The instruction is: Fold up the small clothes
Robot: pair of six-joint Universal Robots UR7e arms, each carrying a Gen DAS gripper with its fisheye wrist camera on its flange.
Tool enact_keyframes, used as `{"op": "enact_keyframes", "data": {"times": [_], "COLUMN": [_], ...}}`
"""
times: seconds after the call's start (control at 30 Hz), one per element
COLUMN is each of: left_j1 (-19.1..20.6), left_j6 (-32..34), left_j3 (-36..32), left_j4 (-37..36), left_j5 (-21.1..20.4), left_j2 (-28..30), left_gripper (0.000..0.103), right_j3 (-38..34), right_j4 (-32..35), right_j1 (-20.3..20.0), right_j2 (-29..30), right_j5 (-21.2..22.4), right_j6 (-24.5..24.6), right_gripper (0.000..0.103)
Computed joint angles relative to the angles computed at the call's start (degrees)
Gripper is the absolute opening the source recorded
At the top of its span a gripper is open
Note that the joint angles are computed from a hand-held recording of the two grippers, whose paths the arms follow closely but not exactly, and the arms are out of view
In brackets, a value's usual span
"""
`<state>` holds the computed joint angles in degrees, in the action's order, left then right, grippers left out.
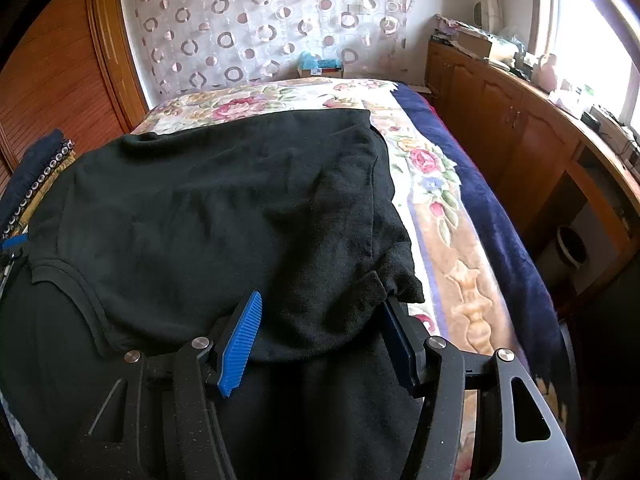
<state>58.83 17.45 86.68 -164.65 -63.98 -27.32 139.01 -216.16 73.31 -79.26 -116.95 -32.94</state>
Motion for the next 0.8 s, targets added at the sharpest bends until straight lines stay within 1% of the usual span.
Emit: {"op": "enact_keyframes", "data": {"times": [0.07,0.23,0.27,0.3,0.33,0.37,0.43,0.5,0.53,0.57,0.6,0.63,0.67,0.7,0.77,0.8], "left_j1": [0.04,0.24,0.27,0.29,0.16,-0.12,-0.14,0.15,0.22,0.31,0.36,0.42,0.51,0.52,0.41,0.11], "left_j6": [-0.17,-1.13,-1.46,-1.68,-1.79,-1.37,-1.15,-1.7,-1.68,-1.65,-1.53,-1.42,-1.28,-1.24,-0.6,0.05], "left_j3": [-0.92,-1.69,-1.67,-1.79,-1.83,-1.87,-1.87,-2.26,-2.34,-2.37,-2.45,-2.41,-2.19,-2.12,-1.06,0.15], "left_j4": [0.98,0.68,0.31,0.05,-0.37,-1.04,-1.89,-1.78,-2.08,-2.46,-2.76,-3.01,-3.5,-3.73,-5.61,-7.71], "left_j5": [0.02,-0.29,-0.25,-0.2,0.63,2.08,2.74,2.4,2.72,3.01,3.09,3.11,3.04,2.72,1.85,1.78], "left_j2": [0.35,0.75,0.79,0.88,1.06,1.39,1.45,1.47,1.52,1.58,1.62,1.62,1.52,1.5,0.96,0.45], "left_gripper": [0.074,0.074,0.072,0.069,0.063,0.054,0.046,0.039,0.032,0.026,0.022,0.015,0.007,0.005,0.003,0.003], "right_j3": [0.06,0.15,0.14,0.11,0.08,0.01,-0.21,0.07,0.01,-0.04,-0.06,-0.09,-0.12,-0.2,-0.22,-0.26], "right_j4": [-0.02,-0.1,-0.13,-0.22,-0.49,-1.11,-3.55,-3.16,-2.64,-1.7,-0.83,-0.95,-0.81,-0.62,-0.34,-0.56], "right_j1": [-0.09,-0.16,-0.16,-0.1,-0.01,0.22,0.85,0.37,0.1,-0.22,-0.57,-0.63,-0.67,-0.72,-0.71,-0.46], "right_j2": [-0.02,-0.06,-0.03,0.07,0.22,0.53,1.57,0.98,0.76,0.46,0.1,0.11,0.07,0.01,-0.01,0.17], "right_j5": [0.21,0.39,0.34,0.23,-0.03,-0.7,-2.49,-0.92,-0.64,-0.17,0.41,0.54,0.78,0.94,1.68,1.52], "right_j6": [0.09,0.11,0.05,0.02,0.01,0.05,-0.33,-0.35,-0.02,0.41,0.7,0.65,0.3,-0.19,-1.05,-1.61], "right_gripper": [0.061,0.061,0.061,0.061,0.061,0.061,0.061,0.061,0.057,0.049,0.047,0.041,0.032,0.029,0.012,0.012]}}
